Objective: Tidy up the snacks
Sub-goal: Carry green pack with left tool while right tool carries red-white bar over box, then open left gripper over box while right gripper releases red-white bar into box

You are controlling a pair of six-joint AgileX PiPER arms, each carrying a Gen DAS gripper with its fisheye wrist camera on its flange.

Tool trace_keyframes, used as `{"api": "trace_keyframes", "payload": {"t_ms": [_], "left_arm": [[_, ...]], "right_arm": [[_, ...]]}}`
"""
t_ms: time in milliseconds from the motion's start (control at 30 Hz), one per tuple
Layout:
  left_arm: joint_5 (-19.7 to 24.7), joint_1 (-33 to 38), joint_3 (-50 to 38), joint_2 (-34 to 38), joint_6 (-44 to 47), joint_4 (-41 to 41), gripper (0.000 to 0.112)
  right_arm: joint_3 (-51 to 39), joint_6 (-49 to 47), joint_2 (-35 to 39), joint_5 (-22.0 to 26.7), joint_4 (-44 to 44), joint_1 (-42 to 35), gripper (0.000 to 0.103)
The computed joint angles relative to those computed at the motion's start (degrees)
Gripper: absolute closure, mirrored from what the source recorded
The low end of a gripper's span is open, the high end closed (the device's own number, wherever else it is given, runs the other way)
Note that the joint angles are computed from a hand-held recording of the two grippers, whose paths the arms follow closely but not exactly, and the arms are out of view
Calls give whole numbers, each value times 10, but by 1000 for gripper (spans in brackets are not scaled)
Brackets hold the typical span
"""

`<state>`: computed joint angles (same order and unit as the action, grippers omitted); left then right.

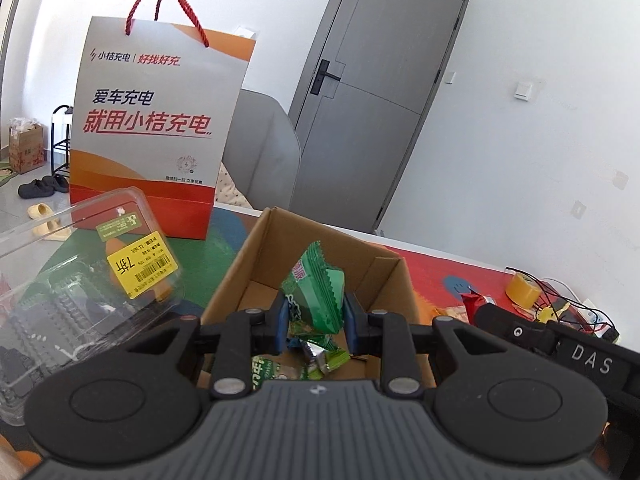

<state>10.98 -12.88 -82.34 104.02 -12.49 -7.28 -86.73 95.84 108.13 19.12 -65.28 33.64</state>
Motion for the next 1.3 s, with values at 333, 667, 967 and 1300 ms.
{"api": "trace_keyframes", "payload": {"t_ms": [333, 667, 967, 1300], "left_arm": [[-2, 28, -4, -6, 89, -90, 54], [0, 43, 3, -15, 152, -150, 53], [-4, 18, 7, -21, 65, -70, 50], [-12, -48, 7, -28, -39, 48, 45]], "right_arm": [[-115, -169, 71, 13, 160, 1, 81], [-189, -286, 113, 35, 265, 7, 63], [-79, -148, 49, 14, 161, -5, 49], [107, 100, -67, 3, -49, -45, 43]]}}
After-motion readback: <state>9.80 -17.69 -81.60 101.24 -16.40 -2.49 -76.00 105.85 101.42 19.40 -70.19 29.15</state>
